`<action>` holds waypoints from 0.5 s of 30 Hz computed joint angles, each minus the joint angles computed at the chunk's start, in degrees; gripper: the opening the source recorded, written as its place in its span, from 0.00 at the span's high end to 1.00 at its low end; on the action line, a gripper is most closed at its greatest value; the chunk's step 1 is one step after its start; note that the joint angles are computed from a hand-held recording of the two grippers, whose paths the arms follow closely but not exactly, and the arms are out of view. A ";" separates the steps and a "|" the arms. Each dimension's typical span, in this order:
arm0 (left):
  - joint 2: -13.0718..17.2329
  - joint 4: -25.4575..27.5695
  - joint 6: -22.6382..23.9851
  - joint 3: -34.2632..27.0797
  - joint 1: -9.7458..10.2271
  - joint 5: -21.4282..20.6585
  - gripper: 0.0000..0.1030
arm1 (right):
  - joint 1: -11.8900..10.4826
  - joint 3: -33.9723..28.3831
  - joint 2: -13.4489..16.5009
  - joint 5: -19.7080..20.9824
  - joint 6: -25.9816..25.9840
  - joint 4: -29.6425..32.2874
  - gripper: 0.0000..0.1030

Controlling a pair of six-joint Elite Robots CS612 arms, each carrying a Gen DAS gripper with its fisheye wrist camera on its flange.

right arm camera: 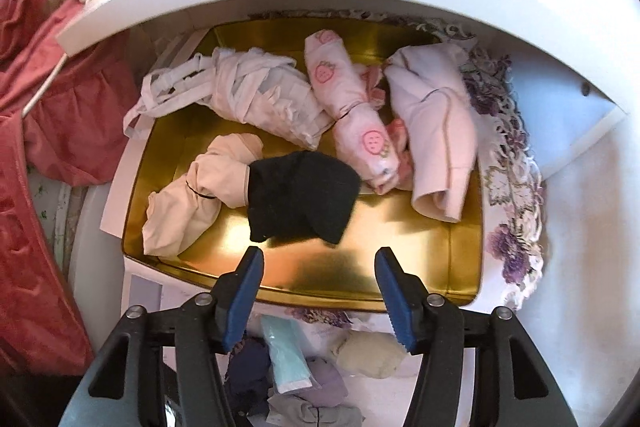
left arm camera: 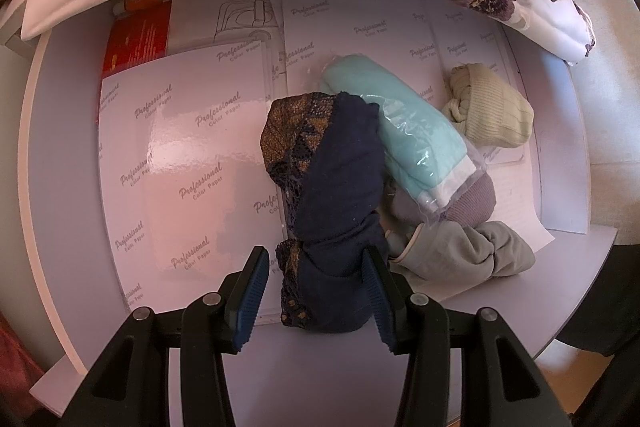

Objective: Organize soft objects
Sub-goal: 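Withdraw the right gripper from the tray back down to the drawer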

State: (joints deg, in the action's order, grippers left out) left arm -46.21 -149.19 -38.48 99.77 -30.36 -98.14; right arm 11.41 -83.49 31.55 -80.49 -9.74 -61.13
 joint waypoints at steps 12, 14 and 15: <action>0.23 -0.29 0.02 0.17 0.71 -1.29 0.53 | -2.98 -8.03 3.50 2.48 1.41 5.00 0.38; 0.33 -0.29 0.00 0.11 0.76 -1.37 0.53 | -3.45 -9.10 4.28 2.50 1.93 7.02 0.36; 0.39 -0.32 -0.08 0.07 0.82 -1.47 0.53 | -3.64 -9.48 4.71 2.19 2.34 8.27 0.35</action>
State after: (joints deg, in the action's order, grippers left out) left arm -45.81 -149.51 -38.56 99.84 -29.54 -99.61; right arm 7.77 -92.97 36.26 -78.30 -7.40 -52.86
